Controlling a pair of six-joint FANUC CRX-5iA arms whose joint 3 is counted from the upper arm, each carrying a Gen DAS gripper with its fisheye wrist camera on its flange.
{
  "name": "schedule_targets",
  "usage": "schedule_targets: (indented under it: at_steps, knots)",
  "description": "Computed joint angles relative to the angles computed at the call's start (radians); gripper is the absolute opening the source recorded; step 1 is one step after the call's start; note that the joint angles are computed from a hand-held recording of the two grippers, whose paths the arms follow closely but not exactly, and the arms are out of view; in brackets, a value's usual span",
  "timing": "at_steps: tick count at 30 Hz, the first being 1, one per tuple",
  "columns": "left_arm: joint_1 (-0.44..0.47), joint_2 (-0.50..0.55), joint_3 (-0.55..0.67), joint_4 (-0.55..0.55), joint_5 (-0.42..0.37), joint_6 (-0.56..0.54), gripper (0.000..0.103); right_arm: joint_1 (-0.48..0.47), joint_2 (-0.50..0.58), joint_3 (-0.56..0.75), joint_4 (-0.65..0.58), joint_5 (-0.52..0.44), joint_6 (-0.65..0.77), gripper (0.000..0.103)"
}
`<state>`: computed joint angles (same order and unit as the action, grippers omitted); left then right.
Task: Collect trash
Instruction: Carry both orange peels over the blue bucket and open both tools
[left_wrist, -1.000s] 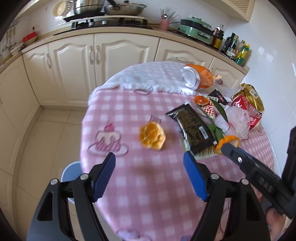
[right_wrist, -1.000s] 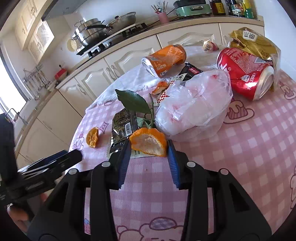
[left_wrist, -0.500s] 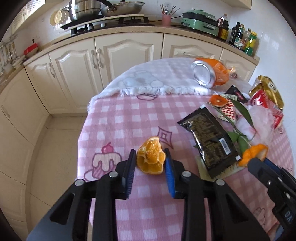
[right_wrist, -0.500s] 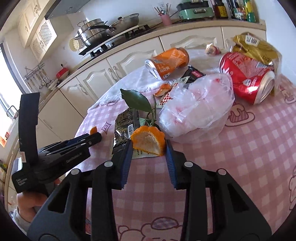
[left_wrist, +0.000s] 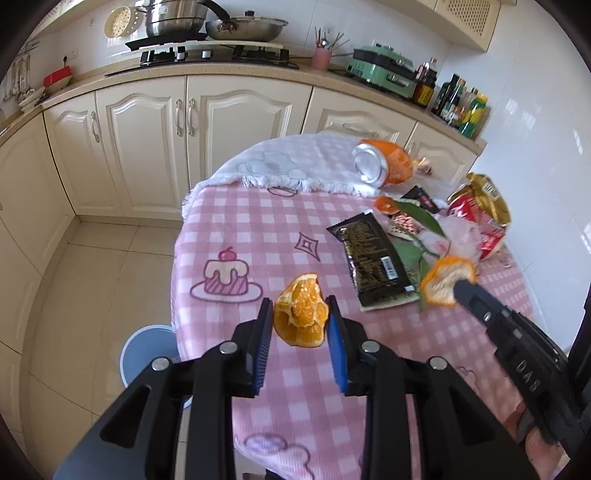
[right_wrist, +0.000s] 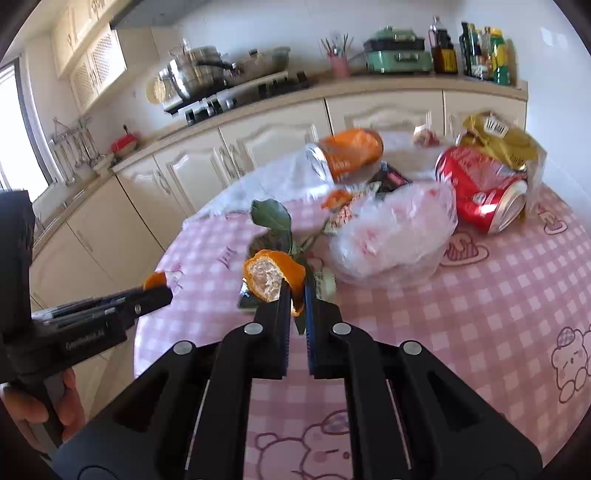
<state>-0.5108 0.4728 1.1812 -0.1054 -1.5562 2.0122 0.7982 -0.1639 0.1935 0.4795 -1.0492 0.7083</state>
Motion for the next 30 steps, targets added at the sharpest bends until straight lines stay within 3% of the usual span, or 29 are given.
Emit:
schedule_targets:
  at_steps: [5, 11, 18, 22, 30]
  knots:
    - [0.011, -0.102, -0.127, 0.020, 0.103, 0.012, 0.027, 0.051, -0.035, -0.045, 0.161, 0.073, -0.064, 0.007]
    - [0.023, -0.202, -0.229, 0.007, 0.177, 0.034, 0.027, 0.090, -0.014, 0.016, 0.167, 0.090, -0.024, 0.007]
    - [0.075, -0.376, -0.409, -0.076, 0.194, 0.084, 0.027, 0.197, 0.084, 0.142, 0.036, 0.102, 0.117, 0.007]
    - [0.129, -0.483, -0.529, -0.128, 0.170, 0.122, 0.027, 0.227, 0.184, 0.262, -0.117, 0.085, 0.230, 0.007]
    - [0.347, -0.638, -0.800, -0.067, 0.169, 0.134, 0.027, 0.241, 0.414, 0.497, -0.362, -0.041, 0.397, 0.007]
